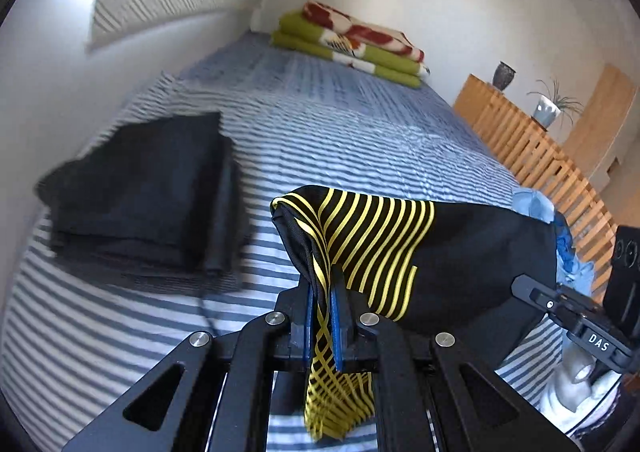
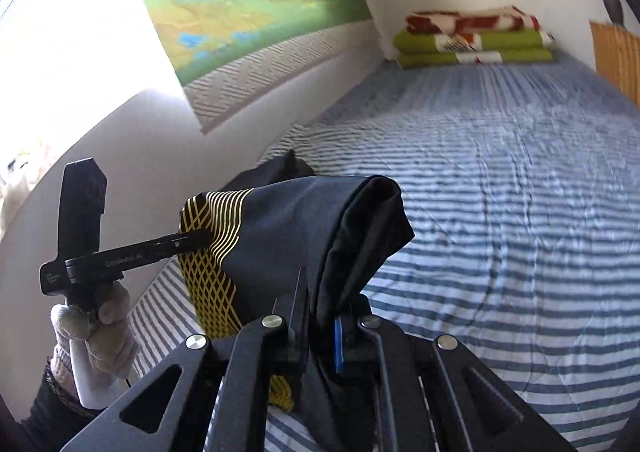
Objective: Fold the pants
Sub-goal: 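Carry the folded shorts with the left tool toward the garment stack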
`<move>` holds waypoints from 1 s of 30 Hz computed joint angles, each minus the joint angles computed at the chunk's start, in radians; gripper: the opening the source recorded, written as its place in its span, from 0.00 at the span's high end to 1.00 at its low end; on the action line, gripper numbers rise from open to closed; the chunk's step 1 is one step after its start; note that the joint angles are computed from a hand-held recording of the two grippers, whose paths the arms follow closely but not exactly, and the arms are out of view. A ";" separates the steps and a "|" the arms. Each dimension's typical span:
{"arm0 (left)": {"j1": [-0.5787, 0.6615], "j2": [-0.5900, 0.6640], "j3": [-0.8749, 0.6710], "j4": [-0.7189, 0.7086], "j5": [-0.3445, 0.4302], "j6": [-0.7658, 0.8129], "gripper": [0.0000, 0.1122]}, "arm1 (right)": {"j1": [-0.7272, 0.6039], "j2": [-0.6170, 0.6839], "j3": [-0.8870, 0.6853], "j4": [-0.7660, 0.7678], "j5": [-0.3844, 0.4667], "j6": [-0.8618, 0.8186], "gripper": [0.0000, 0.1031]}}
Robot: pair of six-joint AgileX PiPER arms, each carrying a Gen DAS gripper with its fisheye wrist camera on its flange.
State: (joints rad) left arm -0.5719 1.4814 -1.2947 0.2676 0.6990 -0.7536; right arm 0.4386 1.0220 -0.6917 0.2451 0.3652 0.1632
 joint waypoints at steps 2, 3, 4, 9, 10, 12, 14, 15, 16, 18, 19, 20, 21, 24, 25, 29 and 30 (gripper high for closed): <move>0.006 -0.065 0.017 0.028 0.041 -0.019 0.94 | 0.090 0.024 -0.058 -0.171 0.011 0.180 0.93; 0.015 -0.098 0.023 0.037 0.059 -0.021 0.94 | 0.118 0.044 -0.088 -0.207 0.013 0.220 0.93; 0.040 -0.143 0.034 0.023 0.077 0.009 0.94 | 0.140 0.060 -0.113 -0.233 0.016 0.244 0.93; 0.189 -0.284 0.016 -0.036 0.161 0.173 0.94 | 0.230 0.205 -0.279 -0.319 0.007 0.314 0.93; 0.229 -0.290 0.001 -0.048 0.175 0.211 0.94 | 0.236 0.240 -0.313 -0.302 0.001 0.297 0.93; 0.326 -0.280 -0.043 -0.098 0.193 0.309 0.94 | 0.241 0.332 -0.402 -0.250 -0.008 0.242 0.93; 0.451 -0.265 -0.090 -0.193 0.204 0.439 0.94 | 0.236 0.420 -0.496 -0.180 -0.007 0.178 0.93; 0.500 -0.250 -0.113 -0.229 0.202 0.493 0.94 | 0.223 0.471 -0.553 -0.100 -0.003 0.106 0.93; 0.578 -0.225 -0.145 -0.291 0.196 0.568 0.94 | 0.209 0.520 -0.608 -0.028 0.002 0.042 0.93; 0.703 -0.147 -0.225 -0.418 0.196 0.702 0.94 | 0.185 0.631 -0.739 0.065 0.021 -0.045 0.93; 0.738 -0.106 -0.266 -0.445 0.199 0.734 0.94 | 0.173 0.683 -0.798 0.095 0.030 -0.072 0.93; 0.774 -0.046 -0.310 -0.468 0.192 0.773 0.94 | 0.157 0.754 -0.881 0.131 0.050 -0.100 0.93; 0.810 0.022 -0.363 -0.488 0.198 0.805 0.94 | 0.143 0.816 -0.955 0.166 0.075 -0.123 0.93; 0.879 0.242 -0.533 -0.564 0.233 0.844 0.94 | 0.104 1.027 -1.209 0.169 0.149 -0.082 0.93; 0.892 0.315 -0.599 -0.569 0.252 0.847 0.94 | 0.092 1.099 -1.309 0.153 0.193 -0.050 0.93; 0.916 0.595 -0.887 -0.569 0.334 0.838 0.94 | 0.060 1.360 -1.702 0.053 0.363 0.069 0.93; 0.915 0.652 -0.953 -0.565 0.354 0.831 0.94 | 0.060 1.419 -1.802 0.023 0.405 0.096 0.93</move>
